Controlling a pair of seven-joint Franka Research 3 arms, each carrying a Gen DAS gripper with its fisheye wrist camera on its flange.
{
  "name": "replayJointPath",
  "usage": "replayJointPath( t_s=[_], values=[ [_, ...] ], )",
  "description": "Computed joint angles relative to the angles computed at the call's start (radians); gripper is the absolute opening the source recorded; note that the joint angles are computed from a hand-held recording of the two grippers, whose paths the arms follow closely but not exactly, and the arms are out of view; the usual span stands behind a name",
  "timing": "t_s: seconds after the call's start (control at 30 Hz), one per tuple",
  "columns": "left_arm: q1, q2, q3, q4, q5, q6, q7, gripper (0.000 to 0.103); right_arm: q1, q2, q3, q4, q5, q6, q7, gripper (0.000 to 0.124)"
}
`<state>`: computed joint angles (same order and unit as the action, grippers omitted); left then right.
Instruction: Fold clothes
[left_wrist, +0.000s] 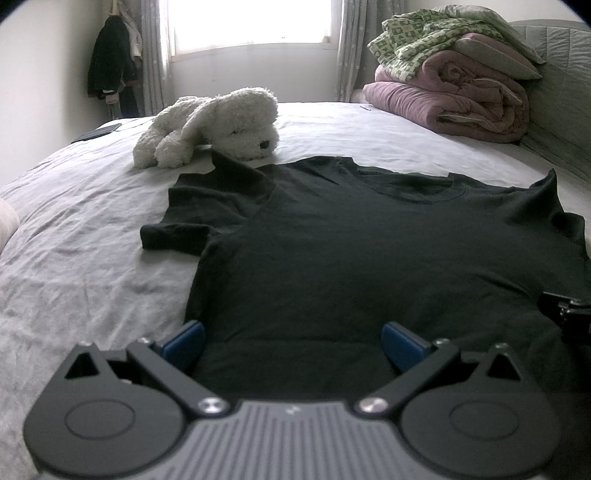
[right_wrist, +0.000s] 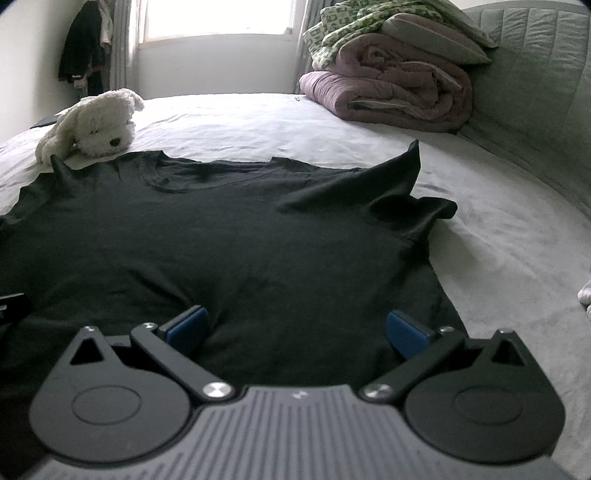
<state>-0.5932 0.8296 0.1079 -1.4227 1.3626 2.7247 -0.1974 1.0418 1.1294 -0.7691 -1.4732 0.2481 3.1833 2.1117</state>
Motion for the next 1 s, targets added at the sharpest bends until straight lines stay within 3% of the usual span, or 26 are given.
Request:
replayJointPath(
  t_s=[0.17, 0.63, 1.0],
  values=[
    [-0.001, 0.0, 0.001, 0.0, -0.001, 0.0, 0.0, 0.103, 0.021, 0.007, -0.022, -0.012, 0.004, 0.002, 0.011, 0.103],
    [0.001, -0.001, 0.001, -0.001, -0.002, 0.005, 0.003, 0.103, -0.102, -0.067, 0.15, -0.017, 0.066, 0.071, -0.123, 0.103],
    [-0.001, 0.001, 0.005, 0.001, 0.007, 0.012, -0.016, 0.103, -0.121, -0.082, 0.189, -0.02, 0.135, 0.081, -0.209, 0.103]
  ],
)
